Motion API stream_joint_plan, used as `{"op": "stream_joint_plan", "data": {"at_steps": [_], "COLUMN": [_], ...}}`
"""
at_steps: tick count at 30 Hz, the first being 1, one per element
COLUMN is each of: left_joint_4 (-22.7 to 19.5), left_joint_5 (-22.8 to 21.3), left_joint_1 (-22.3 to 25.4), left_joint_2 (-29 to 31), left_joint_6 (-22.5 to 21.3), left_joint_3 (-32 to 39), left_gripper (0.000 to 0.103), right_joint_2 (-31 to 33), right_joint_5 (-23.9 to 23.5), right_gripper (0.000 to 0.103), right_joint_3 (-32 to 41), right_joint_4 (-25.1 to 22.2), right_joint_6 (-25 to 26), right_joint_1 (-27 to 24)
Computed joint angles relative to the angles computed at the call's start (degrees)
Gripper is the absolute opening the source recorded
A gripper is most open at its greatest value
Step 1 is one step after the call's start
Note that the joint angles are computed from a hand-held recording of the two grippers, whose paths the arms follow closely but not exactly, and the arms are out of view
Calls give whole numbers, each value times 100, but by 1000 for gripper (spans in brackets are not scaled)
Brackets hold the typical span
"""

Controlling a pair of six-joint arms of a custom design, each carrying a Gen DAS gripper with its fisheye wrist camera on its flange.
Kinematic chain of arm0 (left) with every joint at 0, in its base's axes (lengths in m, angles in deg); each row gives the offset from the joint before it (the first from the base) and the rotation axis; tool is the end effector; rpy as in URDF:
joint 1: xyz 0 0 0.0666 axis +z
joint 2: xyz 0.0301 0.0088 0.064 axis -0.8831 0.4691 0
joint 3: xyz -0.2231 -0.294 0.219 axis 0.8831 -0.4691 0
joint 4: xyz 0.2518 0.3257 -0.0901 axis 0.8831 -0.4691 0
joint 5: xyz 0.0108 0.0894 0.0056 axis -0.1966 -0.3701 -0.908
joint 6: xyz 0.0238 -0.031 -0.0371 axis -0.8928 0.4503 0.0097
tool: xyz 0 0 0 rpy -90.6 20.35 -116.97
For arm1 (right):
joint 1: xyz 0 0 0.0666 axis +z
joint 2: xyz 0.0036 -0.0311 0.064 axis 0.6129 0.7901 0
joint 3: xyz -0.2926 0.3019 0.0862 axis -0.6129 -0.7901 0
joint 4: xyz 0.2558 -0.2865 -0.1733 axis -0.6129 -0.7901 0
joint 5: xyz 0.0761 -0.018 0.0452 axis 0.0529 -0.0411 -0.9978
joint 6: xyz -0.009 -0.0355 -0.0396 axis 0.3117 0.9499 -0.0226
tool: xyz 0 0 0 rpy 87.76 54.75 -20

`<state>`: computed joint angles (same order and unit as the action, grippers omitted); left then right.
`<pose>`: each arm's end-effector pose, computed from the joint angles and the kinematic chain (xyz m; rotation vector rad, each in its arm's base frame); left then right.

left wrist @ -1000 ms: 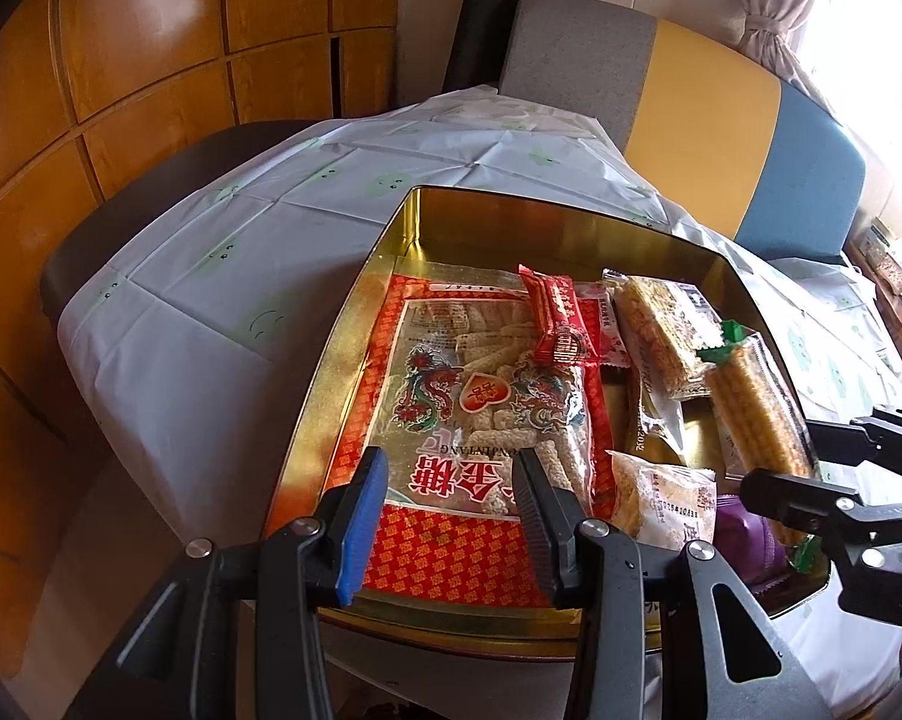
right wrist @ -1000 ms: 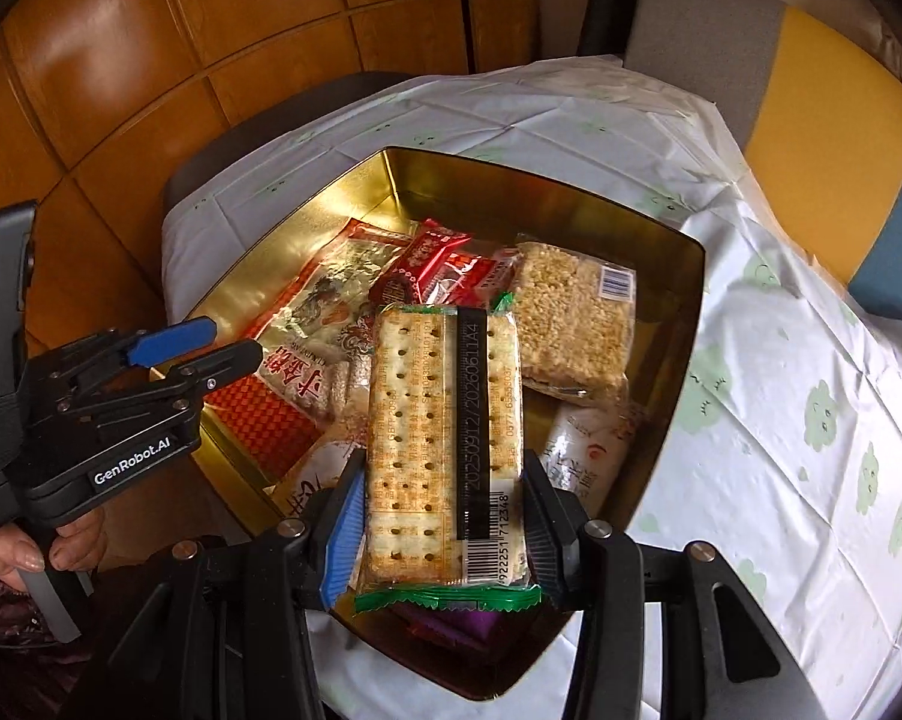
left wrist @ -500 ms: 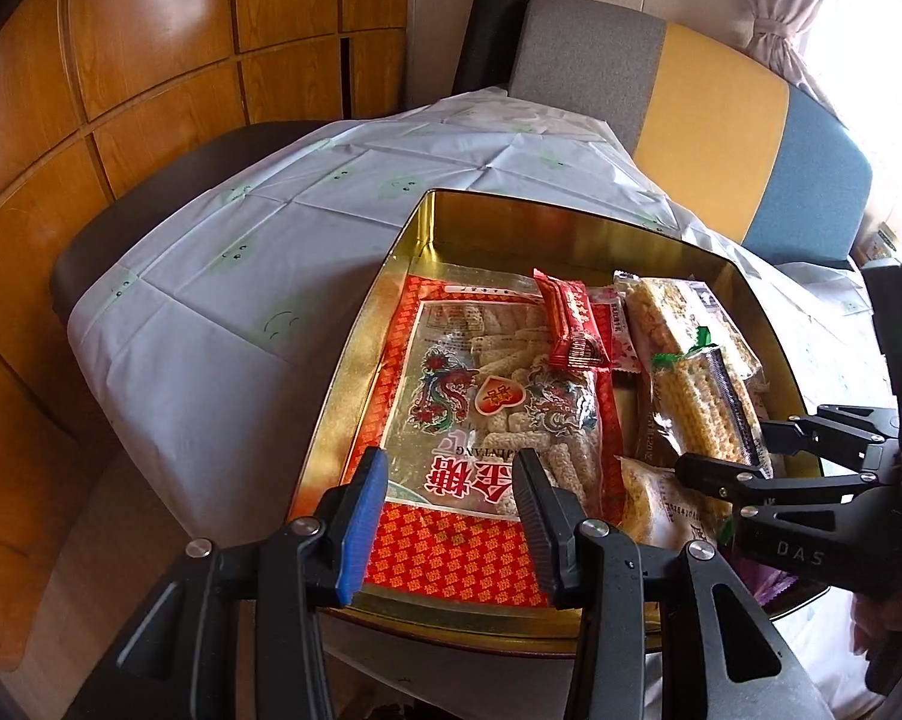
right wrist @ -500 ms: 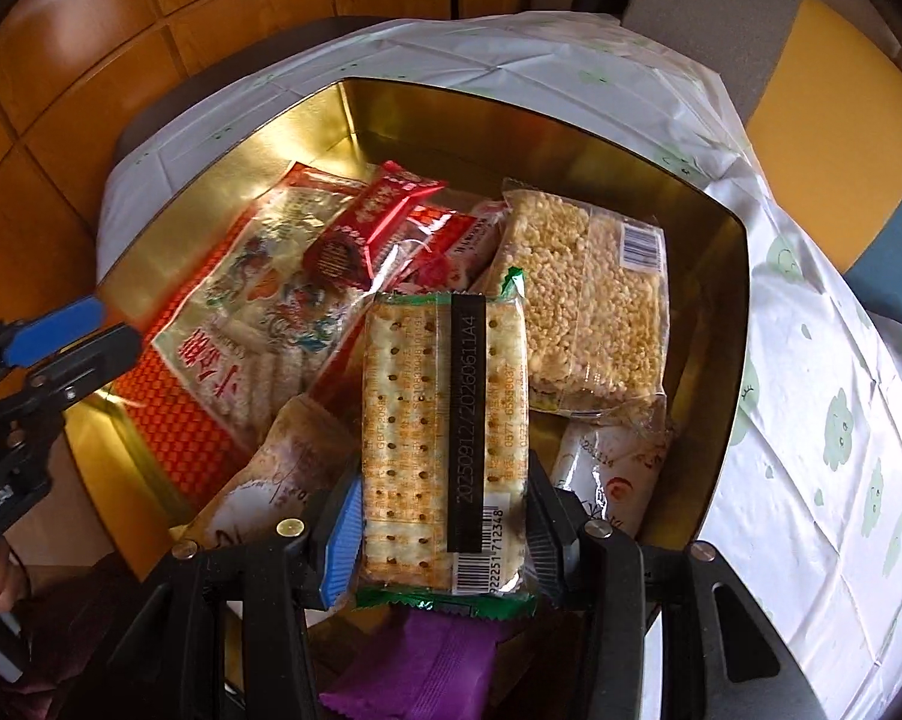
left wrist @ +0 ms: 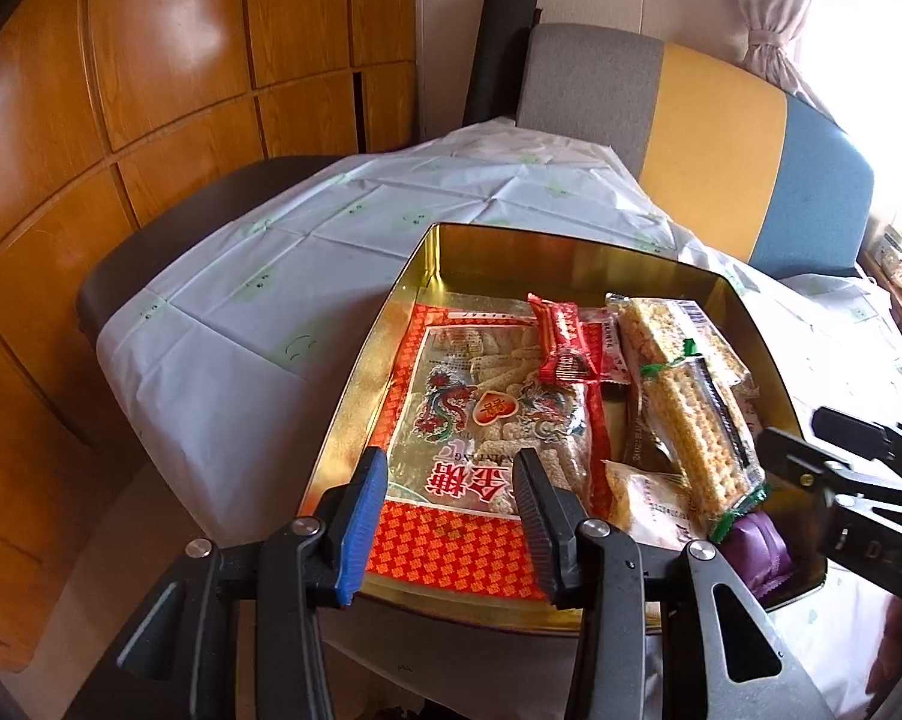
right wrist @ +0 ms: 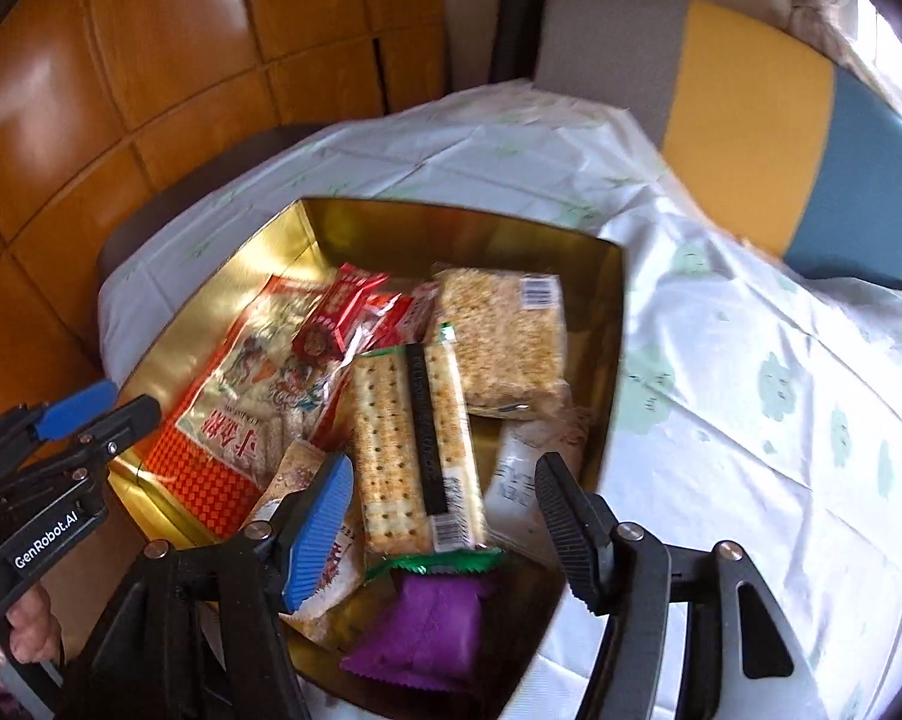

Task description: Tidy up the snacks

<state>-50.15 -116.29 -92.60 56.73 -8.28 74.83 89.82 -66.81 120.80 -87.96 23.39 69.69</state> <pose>0.4182 -0.2286 0.5074 -0.3019 2.3894 0.0962 0.4984 0.3071 0.5052 -0.4893 2.4606 0.2143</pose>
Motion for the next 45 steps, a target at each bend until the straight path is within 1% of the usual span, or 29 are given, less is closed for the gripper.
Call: {"op": "stream_joint_plan", "data": {"at_steps": [3,4,9,15,19,28,45], "left_joint_4": [72,92,162,213,206,199,241], "left_joint_5": [-86,-137,-173,-289,-317,-374,-374], "left_joint_1": [-144,-192,-408,-588,-638,-628,-561], "left_joint_2": [-53,-60,-79,-82,-75,-98,-162], "left_joint_6": [87,95,84,90,81,116,134], "left_joint_3": [-67,-81,-126,-136,-121,-123,-173], "left_gripper": [45,47,49,58,60,65,65], "right_joint_2": [-350,-466,-779,-975,-1023,-1037,-977], "right_joint_5": [460,570,923,1348,1406,1487,1549], "right_gripper": [64,64,64,64,64,64,64], "right_joint_3": [-404,-551,-937,-1236,-1297,-1314,-1260], "right_joint_4": [279,363,397,527,582,657,748], "right_joint_6": [-309,-417,-902,-1176,-1268,-1209,-1061], "right_joint_1": [77,100,147,251,251,329,433]}}
